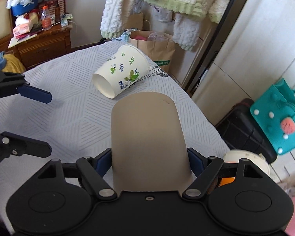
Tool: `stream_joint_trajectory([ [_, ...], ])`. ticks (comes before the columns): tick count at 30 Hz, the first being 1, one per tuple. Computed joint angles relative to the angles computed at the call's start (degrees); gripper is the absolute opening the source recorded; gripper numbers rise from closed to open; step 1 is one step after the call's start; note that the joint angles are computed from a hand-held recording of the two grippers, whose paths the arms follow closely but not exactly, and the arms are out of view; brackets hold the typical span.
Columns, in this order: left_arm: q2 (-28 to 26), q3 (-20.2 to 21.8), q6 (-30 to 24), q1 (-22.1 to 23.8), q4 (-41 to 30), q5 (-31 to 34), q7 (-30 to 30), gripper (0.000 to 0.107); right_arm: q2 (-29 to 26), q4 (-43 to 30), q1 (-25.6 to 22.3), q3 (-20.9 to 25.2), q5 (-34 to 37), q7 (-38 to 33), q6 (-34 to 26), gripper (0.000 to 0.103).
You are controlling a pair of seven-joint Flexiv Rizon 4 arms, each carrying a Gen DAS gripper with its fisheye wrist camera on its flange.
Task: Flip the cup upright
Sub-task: 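Close the right gripper around the tan tumbler's body and lift it, then rotate the right tool to swing the tumbler's open rim upward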
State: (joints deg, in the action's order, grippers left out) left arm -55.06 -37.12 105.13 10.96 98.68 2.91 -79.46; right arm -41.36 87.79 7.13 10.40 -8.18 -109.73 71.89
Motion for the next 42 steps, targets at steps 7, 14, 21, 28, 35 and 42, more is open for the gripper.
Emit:
stream_joint_trajectory([
  [7, -0.3, -4.5, 1.0, 4.8, 4.1, 3.9, 0.3, 0.103, 5.4, 6.7, 2.0, -1.8, 0.9, 6.7, -0.2, 0.083],
  [14, -3.9, -12.5, -0.4, 10.6, 6.0, 7.2, 3.1, 0.103, 9.8, 13.0, 1.5, -0.7, 3.6, 13.3, -1.5, 0.083],
  [21, -5.0, -15.0, -0.9, 12.3, 7.7, 6.4, 5.2, 0.103, 11.9, 18.4, 1.4, 0.3, 5.5, 17.9, 3.2, 0.083],
  [28, -4.2, -14.5, -0.8, 11.7, 8.6, 5.0, 4.9, 0.103, 10.9, 19.9, 1.0, 0.7, 4.8, 20.0, 4.9, 0.083],
  [35, -1.9, -12.6, -1.4, 10.0, 8.9, 3.5, 3.2, 0.103, 10.8, 21.9, 1.1, 0.4, 3.7, 20.6, 8.8, 0.084],
  [42, -1.3, -14.7, -3.8, 10.8, 9.6, 2.2, 2.3, 0.103, 12.0, 24.6, -1.1, 2.4, 1.5, 17.2, 12.5, 0.093],
])
